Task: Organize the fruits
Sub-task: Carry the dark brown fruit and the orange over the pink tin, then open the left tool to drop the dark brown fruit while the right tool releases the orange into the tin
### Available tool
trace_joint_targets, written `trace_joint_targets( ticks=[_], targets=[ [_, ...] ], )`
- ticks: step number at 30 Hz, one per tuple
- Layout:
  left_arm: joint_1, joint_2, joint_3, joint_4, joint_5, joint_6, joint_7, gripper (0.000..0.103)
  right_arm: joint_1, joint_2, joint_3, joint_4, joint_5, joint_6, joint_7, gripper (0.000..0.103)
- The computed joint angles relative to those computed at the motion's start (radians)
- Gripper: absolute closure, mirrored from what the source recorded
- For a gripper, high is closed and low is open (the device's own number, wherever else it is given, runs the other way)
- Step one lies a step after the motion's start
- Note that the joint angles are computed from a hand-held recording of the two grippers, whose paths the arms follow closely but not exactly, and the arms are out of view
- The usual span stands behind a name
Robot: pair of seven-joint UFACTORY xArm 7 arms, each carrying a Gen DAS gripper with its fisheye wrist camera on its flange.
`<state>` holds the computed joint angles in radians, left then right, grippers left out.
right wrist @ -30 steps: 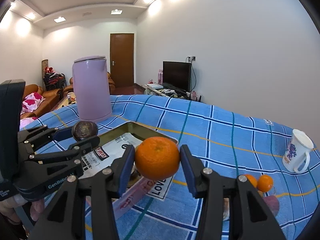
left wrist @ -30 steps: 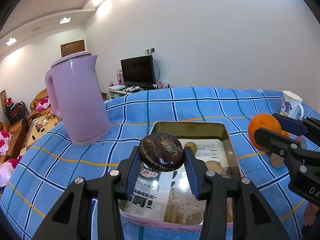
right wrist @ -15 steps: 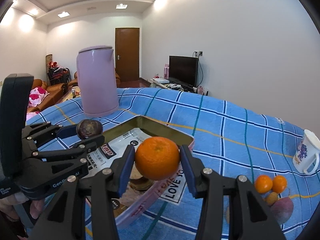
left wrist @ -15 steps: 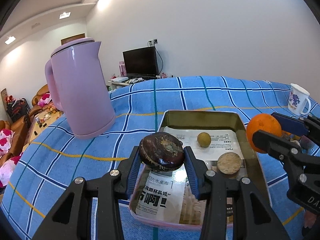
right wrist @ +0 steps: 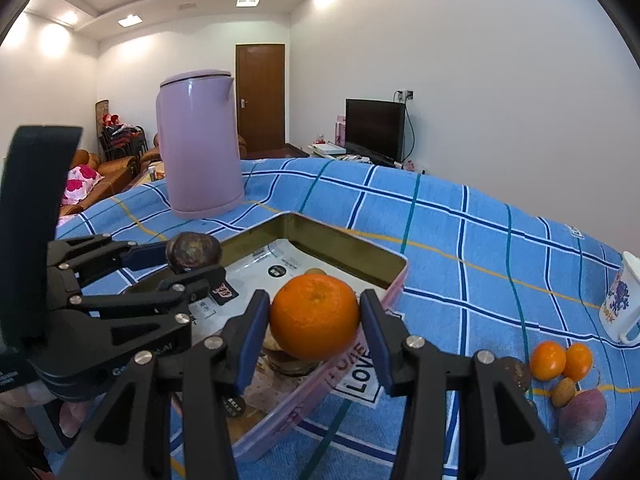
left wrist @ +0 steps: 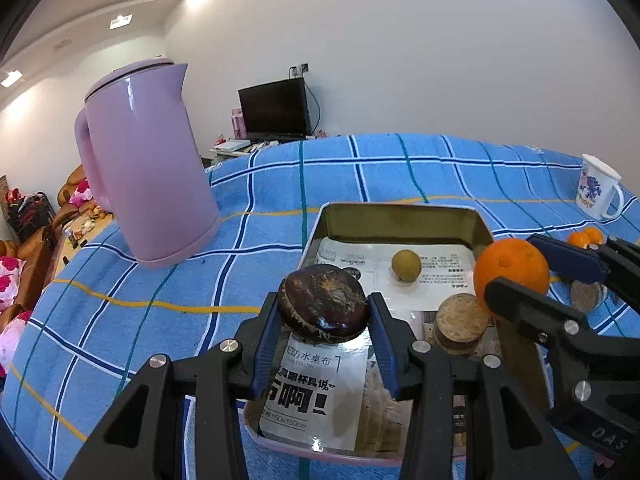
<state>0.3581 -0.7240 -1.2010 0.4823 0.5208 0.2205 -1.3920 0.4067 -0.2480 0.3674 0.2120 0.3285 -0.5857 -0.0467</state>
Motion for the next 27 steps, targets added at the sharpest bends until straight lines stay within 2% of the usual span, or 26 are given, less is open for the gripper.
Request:
trace_joint_targets(
  ticks=[12, 15, 21, 27],
  targets=[
    [0.001, 0.009, -0.003, 0.006, 0.008, 0.003, 0.012, 0.058, 0.007, -0.004, -0.049, 0.010, -0.123, 0.057, 0.051, 0.053],
    [-0.002, 0.012, -0.003, 0.009, 0.007, 0.008, 0.015, 0.058, 0.013, -0.002, -0.080, 0.010, -0.177, 0.061, 0.084, 0.053],
    [0.001, 0.017, -0.001, 0.011, 0.012, 0.005, 0.017, 0.058, 0.000, -0.003, -0.076, 0.008, -0.204, 0.057, 0.102, 0.053],
    [0.006, 0.014, -0.005, 0.011, 0.011, 0.001, 0.015, 0.058, 0.005, -0.005, -0.102, 0.003, -0.262, 0.057, 0.131, 0.052]
  ],
)
